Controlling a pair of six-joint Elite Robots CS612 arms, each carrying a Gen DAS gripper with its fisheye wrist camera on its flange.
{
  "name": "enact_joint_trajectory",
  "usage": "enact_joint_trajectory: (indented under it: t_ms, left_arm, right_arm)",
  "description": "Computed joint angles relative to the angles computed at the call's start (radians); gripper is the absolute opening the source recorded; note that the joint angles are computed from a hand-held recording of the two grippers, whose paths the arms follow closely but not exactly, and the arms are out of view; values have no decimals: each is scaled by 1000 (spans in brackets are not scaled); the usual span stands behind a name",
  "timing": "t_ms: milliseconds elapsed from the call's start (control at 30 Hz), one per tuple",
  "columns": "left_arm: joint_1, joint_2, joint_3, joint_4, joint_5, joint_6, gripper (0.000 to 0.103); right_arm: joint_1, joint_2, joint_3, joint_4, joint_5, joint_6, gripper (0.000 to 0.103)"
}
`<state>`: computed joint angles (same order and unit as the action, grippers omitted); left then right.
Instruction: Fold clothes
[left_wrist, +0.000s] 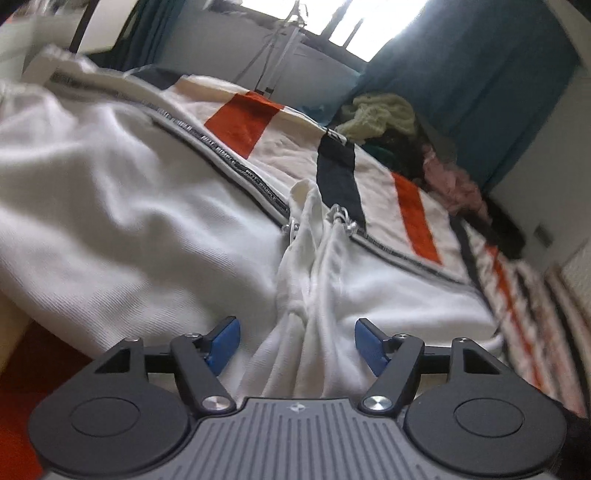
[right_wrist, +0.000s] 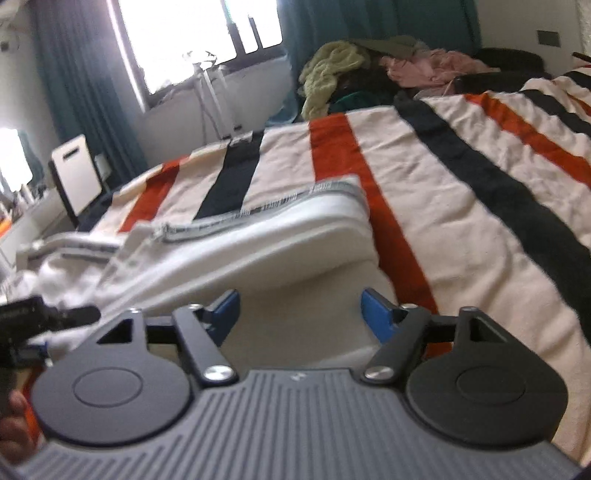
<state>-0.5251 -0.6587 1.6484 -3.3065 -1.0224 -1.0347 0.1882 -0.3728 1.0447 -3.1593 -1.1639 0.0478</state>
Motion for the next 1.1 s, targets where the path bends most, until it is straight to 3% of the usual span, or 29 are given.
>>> enact_joint_trajectory:
  t_ms: [33,100,300,400,467,567,667,767,833,900,1033,1100]
  left_arm:
    - [-6,-2,3,5,11,5,74]
    - [-17,-7,9,14,32,11,76]
    - [-47,-73,50,116,123,-41,78]
    - [-53,-125,37,291,148,-80,83]
    - [-45,-159,18,363,110,-44,80]
    - [-58,-186,-7,375,174,-5,91]
    - [-69,-183,-52,404,205,80,94]
    - [-76,-184,-85,482,177,101,93]
    - [-78,-193,-59,424,167,12,93]
    - [-84,-190,-27,326,183,-13,97]
    - [-90,-176,-1,349,208,23,98]
    - [-91,-170,29,334,209,-22,98]
  right_arm:
    - [2,2,-5,26,-6,-13,47]
    - [6,9,-12,42,-30,-19,42]
    - [-2,12,-1,14,-1,16,42]
    - [-3,13,0,4,3,9,41]
    - [-4,16,-4,4,5,15,41]
    - [-3,14,-2,4,2,-6,41]
    - [-3,11,2,3,-2,-16,40]
    - [-2,10,6,-4,-6,-14,40]
    - [-1,8,9,-4,-15,-22,40]
    - [0,5,12,-5,-19,-16,40]
    - [-3,-1,24,-18,-18,3,41]
    - [-7,-3,28,-29,-4,27,42]
